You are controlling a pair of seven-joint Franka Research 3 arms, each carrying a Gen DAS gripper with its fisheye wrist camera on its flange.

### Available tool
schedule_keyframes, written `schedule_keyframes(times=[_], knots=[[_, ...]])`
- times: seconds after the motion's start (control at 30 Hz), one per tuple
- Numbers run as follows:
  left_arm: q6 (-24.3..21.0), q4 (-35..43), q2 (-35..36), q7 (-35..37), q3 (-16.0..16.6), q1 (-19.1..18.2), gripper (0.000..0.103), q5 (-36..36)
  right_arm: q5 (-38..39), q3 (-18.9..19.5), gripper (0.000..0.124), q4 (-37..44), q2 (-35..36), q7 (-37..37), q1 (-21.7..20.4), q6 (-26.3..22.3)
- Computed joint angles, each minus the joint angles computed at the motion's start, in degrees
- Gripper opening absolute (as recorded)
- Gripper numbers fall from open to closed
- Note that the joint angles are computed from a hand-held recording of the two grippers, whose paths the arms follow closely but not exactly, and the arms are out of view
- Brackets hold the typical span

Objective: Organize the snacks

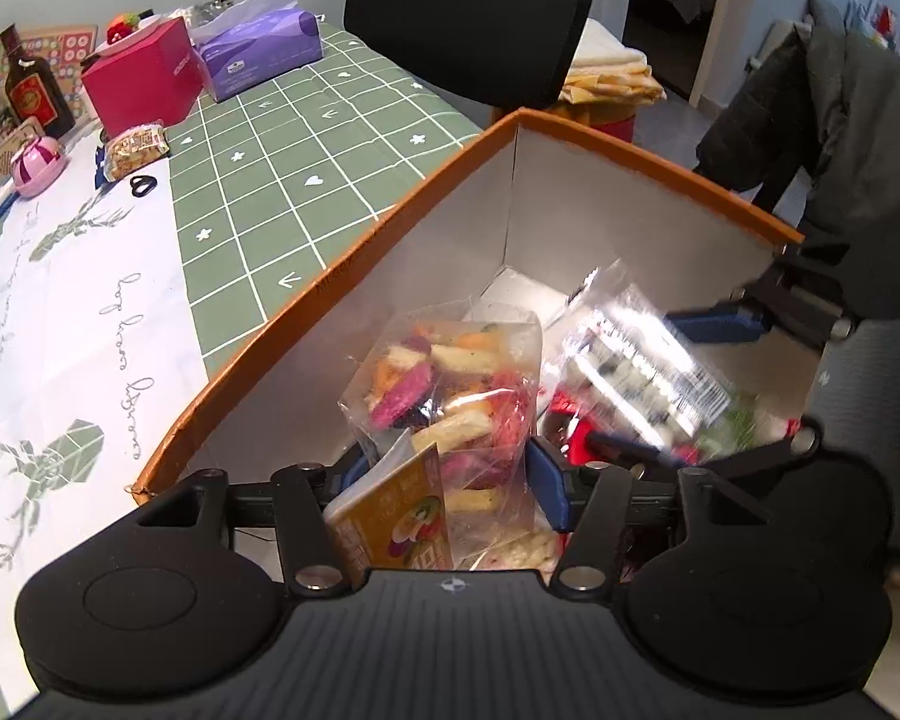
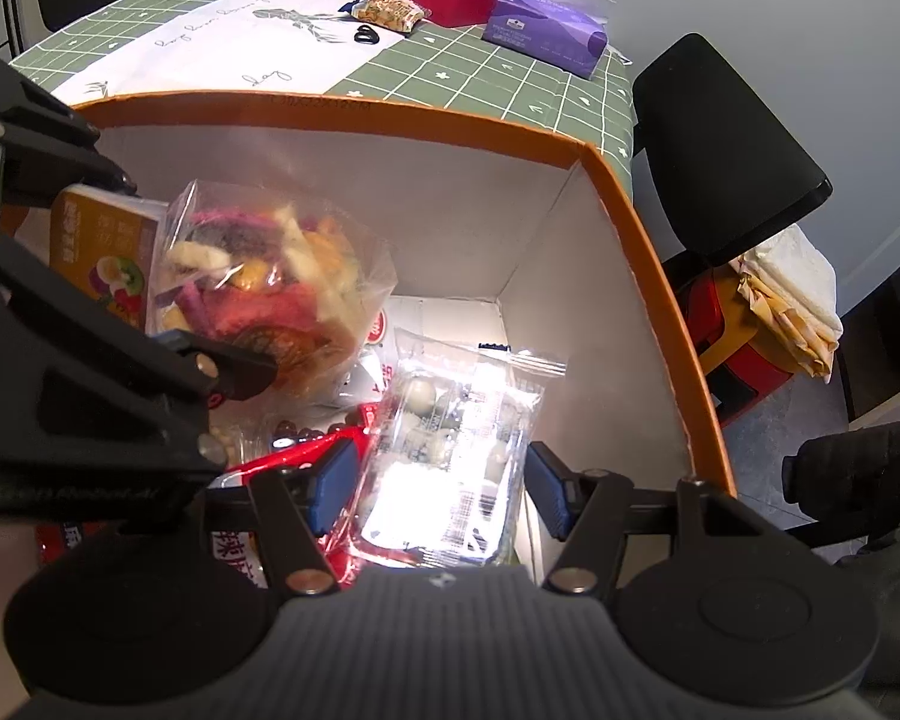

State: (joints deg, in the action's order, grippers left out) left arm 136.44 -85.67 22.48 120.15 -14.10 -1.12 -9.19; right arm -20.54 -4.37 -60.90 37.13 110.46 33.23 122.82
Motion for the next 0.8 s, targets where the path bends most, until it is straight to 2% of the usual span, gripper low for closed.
schedule_keyframes(times=[0.07,0.27,0.57,0.8], knots=[[-0.4,0.0,-0.3,-0.3,-0.4,0.3,0.077,-1.3,-0.4,-0.2,0.065,0.3,0.0,0.1,0.3,-0.5],[2.2,-3.4,-3.6,1.6,-0.6,0.0,0.078,-1.8,-3.1,-0.7,0.074,-2.0,-2.7,1.6,1.7,-1.5],[4.7,-9.6,-11.4,5.1,0.0,-0.6,0.079,-5.2,-9.0,0.0,0.074,-6.4,-9.1,6.4,3.3,-4.5],[5.4,-15.8,-20.2,12.3,2.1,-1.2,0.086,-13.6,-14.2,2.4,0.074,-12.5,-16.9,13.0,4.3,-6.1]])
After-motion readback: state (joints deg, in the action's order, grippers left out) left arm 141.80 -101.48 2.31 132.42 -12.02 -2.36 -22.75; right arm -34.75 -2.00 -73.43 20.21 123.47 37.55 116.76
